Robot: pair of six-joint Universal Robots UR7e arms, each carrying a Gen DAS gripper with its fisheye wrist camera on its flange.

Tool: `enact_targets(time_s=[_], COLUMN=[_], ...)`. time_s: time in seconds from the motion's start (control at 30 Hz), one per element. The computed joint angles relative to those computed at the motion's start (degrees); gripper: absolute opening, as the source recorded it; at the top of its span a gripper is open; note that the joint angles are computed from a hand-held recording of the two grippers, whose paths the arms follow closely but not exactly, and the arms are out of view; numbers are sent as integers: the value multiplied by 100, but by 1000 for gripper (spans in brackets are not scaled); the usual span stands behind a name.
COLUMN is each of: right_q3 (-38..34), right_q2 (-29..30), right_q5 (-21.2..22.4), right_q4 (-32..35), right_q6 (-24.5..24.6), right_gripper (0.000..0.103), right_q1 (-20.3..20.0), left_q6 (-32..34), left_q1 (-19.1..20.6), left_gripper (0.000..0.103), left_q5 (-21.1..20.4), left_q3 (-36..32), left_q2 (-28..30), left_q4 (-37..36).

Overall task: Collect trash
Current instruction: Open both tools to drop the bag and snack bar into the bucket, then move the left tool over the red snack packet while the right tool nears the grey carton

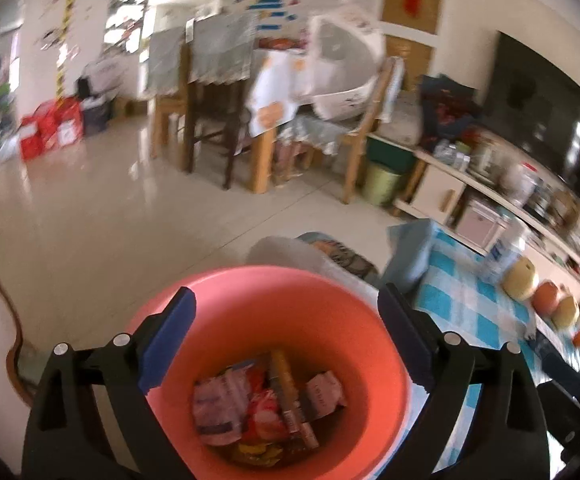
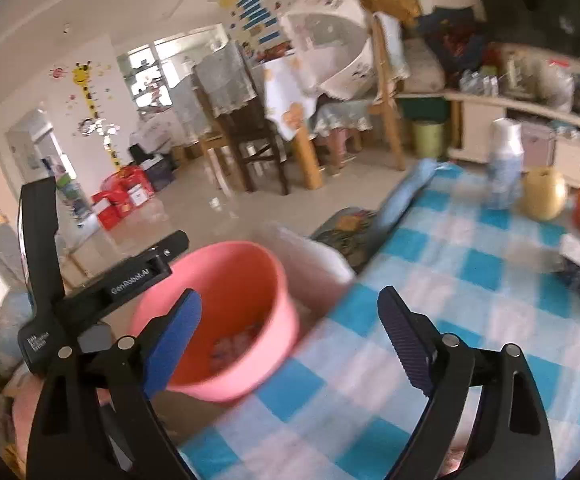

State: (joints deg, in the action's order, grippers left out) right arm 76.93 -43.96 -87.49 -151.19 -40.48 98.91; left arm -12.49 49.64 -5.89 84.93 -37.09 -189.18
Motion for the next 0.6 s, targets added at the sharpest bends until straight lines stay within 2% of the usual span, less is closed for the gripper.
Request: enact_targets(time_s=[0.07, 0.1, 0.37, 0.6], right_q3=[125, 187, 580, 775], right_q2=[-106, -158, -533, -743], right_q5=[-57, -102, -336, -469], right_q4=[-185, -249, -512, -688], right_q6=[-65, -80, -288, -415], right_gripper=[92, 94, 94, 94], right_q1=[-63, -90, -379, -565], left_q6=[760, 862, 1072, 1440], left_q1=[0, -13, -71, -140], left_gripper=[93, 93, 93, 93], left_q5=[-196, -294, -1017, -1336], left_q3=[-262, -291, -520, -873], left_q2=[212, 253, 476, 775], left_q4=[-543, -590, -416, -108])
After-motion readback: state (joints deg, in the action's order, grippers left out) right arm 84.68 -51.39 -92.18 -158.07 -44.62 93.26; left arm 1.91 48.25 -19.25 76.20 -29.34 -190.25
